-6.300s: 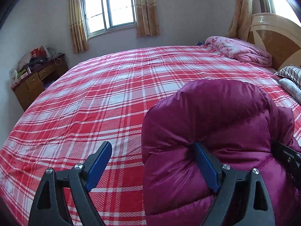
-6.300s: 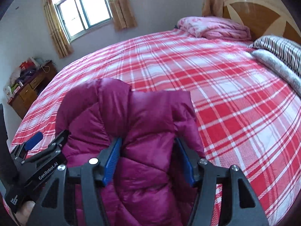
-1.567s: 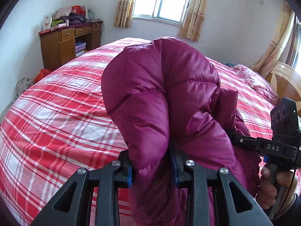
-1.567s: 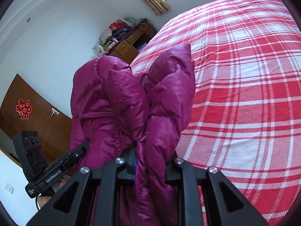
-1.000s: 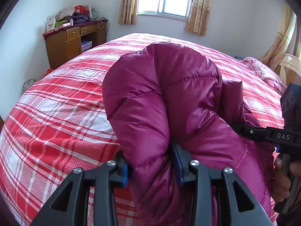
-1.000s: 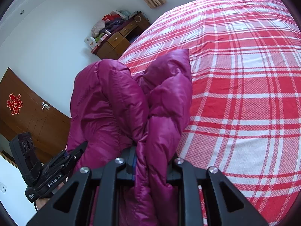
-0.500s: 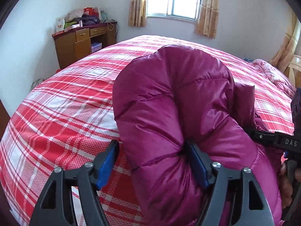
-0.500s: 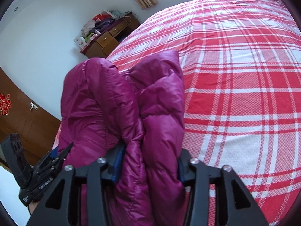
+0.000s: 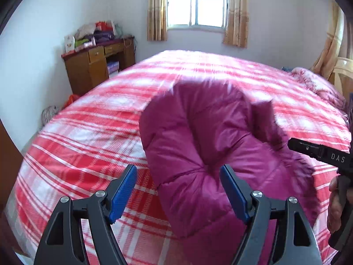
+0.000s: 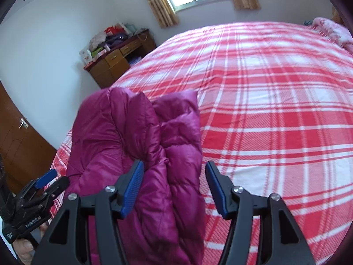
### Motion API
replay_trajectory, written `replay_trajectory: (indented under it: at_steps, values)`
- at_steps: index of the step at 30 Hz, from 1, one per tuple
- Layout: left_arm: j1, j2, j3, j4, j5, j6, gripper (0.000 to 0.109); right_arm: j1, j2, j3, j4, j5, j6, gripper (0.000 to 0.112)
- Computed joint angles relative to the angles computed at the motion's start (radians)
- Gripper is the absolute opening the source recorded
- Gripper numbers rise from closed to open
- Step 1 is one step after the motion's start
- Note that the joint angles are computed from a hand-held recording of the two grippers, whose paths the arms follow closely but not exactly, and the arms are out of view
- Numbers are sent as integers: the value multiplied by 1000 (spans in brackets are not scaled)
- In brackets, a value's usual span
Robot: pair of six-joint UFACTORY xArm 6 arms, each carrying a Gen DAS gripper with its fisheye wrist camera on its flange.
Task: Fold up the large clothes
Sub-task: 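Lower the bundle onto the bed and open both tools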
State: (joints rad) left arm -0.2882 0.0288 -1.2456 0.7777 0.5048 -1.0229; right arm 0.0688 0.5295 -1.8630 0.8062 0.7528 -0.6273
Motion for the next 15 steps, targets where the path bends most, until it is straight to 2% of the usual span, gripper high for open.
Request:
replay_trajectory:
  at_steps: [3,7,10,15]
  values:
    - [-14,-70,36,71,1,-54,78,5,-153,188,65,-112,-95,75]
    - [-30,-142,63,138,-7,-102,79,18,-298,336,120,-197,-182,77]
    - [-43,-170,68,171,-17,-137,80,29,-362,389,135,-238,-219,84]
    - [-57,-203,74,199,-33,-150,83,38,-420,431,162,-264,-254,85]
